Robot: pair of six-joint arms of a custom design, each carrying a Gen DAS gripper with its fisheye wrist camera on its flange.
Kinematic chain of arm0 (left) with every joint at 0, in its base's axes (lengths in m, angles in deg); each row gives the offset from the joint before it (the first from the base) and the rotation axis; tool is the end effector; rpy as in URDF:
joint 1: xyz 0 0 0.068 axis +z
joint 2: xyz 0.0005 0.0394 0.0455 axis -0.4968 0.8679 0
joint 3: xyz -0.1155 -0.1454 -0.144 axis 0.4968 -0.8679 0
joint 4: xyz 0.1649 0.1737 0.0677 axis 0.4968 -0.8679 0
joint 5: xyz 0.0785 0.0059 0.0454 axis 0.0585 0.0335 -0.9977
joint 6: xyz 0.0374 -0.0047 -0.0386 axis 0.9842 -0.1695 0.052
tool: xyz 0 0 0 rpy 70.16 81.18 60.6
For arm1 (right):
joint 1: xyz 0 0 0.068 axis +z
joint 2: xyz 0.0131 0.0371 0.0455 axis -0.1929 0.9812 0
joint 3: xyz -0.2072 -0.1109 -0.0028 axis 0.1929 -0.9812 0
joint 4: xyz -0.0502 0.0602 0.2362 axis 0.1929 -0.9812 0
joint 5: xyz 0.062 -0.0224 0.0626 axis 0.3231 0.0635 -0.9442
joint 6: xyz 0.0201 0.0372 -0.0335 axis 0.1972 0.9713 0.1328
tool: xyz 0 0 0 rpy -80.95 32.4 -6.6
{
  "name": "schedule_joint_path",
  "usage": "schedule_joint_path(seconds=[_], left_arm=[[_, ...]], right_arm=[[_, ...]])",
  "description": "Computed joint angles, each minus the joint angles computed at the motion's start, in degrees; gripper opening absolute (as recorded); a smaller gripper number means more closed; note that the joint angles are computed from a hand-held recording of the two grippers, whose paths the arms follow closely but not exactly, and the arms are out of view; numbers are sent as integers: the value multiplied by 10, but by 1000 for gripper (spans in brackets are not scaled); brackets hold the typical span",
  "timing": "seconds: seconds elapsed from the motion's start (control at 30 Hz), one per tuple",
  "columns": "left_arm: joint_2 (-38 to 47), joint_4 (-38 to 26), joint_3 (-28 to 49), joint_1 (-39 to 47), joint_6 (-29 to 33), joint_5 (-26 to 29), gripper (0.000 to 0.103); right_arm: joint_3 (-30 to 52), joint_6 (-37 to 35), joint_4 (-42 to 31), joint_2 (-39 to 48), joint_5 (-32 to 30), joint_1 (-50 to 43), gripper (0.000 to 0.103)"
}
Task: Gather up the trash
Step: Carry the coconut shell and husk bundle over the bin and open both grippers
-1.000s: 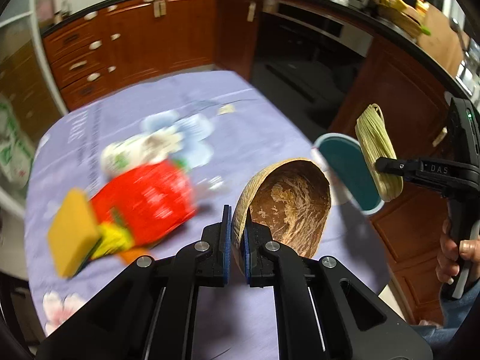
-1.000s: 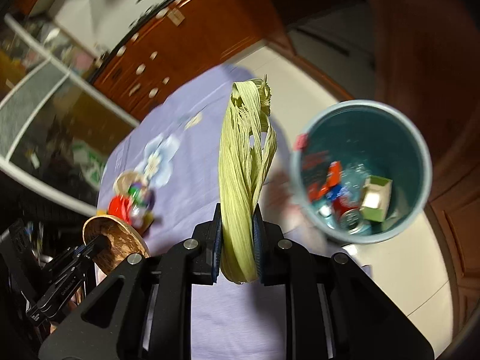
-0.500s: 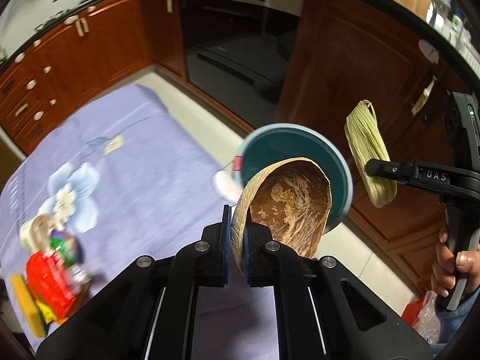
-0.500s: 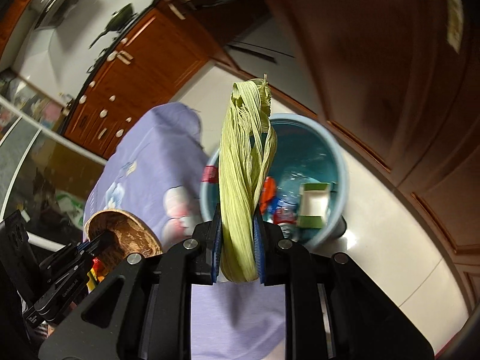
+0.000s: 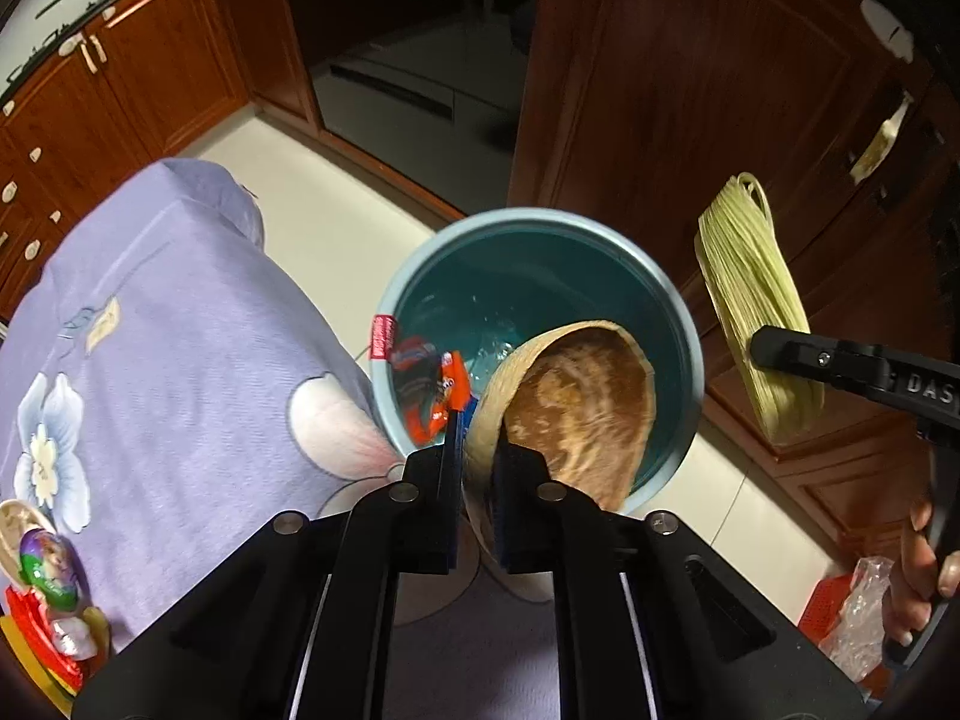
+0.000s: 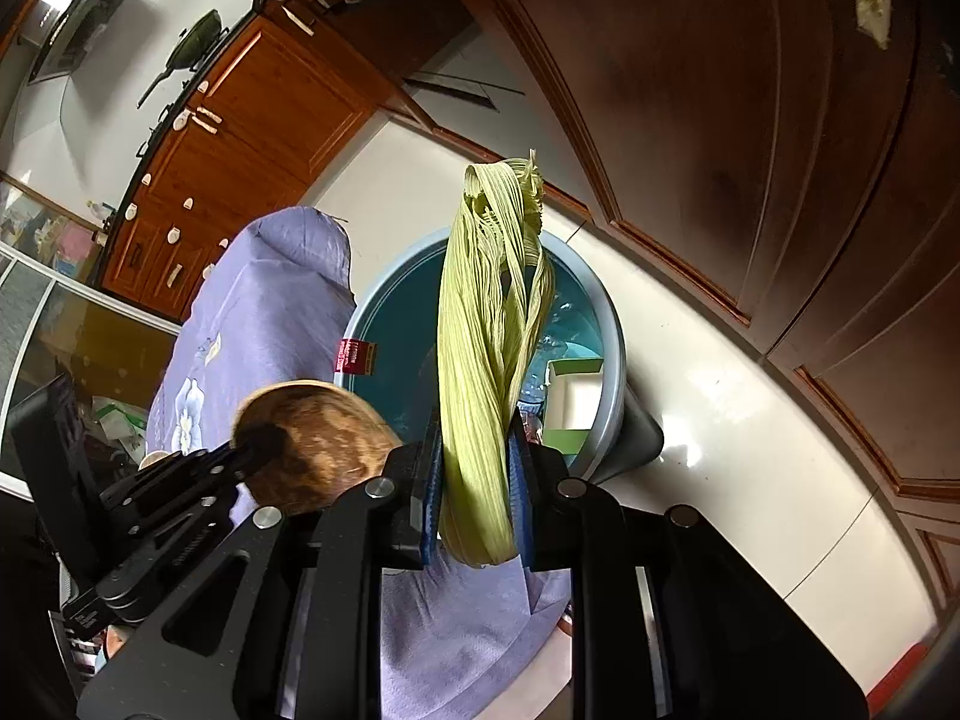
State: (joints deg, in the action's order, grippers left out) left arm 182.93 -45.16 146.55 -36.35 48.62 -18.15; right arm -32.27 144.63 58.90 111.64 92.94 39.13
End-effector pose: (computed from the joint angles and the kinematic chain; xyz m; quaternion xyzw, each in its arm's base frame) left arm 0.4429 -0.0639 0.0623 0.5132 0.8316 -0.1255 0.1712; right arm 0.2127 0.2305 0.0582 0.4808 0.8222 0.1510 0.2644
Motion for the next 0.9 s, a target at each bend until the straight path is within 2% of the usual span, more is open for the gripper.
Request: schedule_joint_path(seconds=[0.17,0.23,0.27,0.3,0.43,0.57,0.63,0.7,0.83,0.9], left_arm=[[40,-11,38,-7,-5,-23,14],[50,-21,53,-5,-6,-20,22],[50,-21,56,-2,-7,-16,33],[44,-11,48,0,-7,-10,38],[47,-32,70,11,-8,2,41],[58,-63,103,29,-9,17,48],[49,-64,96,41,-7,26,55],[30,-60,77,54,-4,35,66],[35,-90,108,81,1,54,78],[40,-101,125,92,2,62,84]], right_arm=[[5,-23,28,20,-20,-16,18],[13,-32,30,28,-26,-21,18],[17,-34,31,31,-28,-23,18],[21,-38,32,35,-31,-25,18],[37,-51,33,48,-39,-33,18],[51,-61,32,59,-46,-39,18],[59,-66,33,67,-52,-42,18],[72,-73,30,78,-58,-48,19],[104,-90,22,101,-71,-58,24],[121,-92,20,113,-77,-62,40]])
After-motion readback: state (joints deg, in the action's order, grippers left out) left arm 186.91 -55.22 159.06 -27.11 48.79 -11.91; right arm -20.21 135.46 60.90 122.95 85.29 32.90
